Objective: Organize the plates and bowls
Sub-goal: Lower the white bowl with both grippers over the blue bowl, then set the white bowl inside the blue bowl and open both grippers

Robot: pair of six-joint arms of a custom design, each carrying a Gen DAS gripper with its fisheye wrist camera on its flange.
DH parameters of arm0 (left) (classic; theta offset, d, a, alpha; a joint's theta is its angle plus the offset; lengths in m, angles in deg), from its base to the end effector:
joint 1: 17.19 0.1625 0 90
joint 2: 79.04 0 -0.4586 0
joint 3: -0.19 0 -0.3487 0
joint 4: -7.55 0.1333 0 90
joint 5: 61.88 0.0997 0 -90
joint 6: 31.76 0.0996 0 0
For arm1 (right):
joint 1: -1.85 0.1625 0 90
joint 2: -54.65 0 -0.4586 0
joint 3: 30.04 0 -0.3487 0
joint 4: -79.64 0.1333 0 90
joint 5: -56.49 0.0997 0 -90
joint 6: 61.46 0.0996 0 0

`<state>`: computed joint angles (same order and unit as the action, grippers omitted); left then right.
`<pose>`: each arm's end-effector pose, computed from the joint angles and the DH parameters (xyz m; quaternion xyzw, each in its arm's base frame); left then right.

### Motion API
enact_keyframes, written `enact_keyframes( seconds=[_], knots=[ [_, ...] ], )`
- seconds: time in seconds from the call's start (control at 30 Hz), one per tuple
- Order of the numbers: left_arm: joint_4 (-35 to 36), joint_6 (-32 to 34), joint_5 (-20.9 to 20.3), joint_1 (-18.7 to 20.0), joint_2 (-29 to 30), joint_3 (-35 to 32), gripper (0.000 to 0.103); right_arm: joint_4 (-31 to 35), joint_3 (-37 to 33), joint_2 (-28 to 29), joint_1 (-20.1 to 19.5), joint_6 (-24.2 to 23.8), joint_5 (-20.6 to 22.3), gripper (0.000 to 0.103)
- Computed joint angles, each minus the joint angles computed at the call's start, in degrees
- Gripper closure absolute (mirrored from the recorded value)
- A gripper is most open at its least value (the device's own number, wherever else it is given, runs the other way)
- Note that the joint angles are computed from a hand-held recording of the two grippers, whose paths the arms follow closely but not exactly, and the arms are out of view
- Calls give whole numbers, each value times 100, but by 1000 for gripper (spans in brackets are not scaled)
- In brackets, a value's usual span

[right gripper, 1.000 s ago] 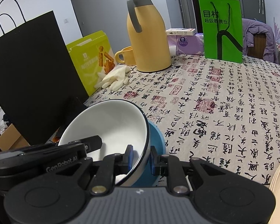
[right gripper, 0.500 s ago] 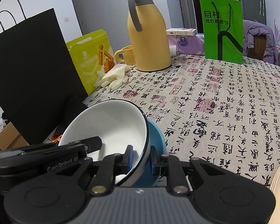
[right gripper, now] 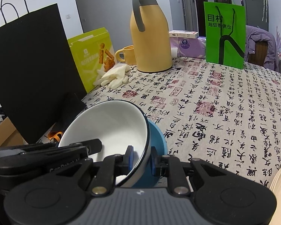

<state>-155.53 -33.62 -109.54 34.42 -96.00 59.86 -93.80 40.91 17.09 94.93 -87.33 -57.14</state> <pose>-0.3510 -0.7657 0.0466 0.1922 0.8843 -0.3493 0.2432 0.1356 -0.7825 0.2680 0.1378 -0.8804 0.3692 0.2637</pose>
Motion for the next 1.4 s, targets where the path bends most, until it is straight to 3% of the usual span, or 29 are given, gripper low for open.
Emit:
enact_keyframes(
  seconds=[0.8, 0.97, 1.4],
  knots=[
    [207, -56, -23, 15, -65, 5, 81, 110, -105, 45, 44, -178, -133, 83],
    [84, 32, -142, 8, -115, 94, 91, 159, -123, 65, 72, -307, -196, 77],
    [167, -43, -103, 14, -126, 94, 91, 185, -137, 6, 89, -314, -217, 78]
  ],
)
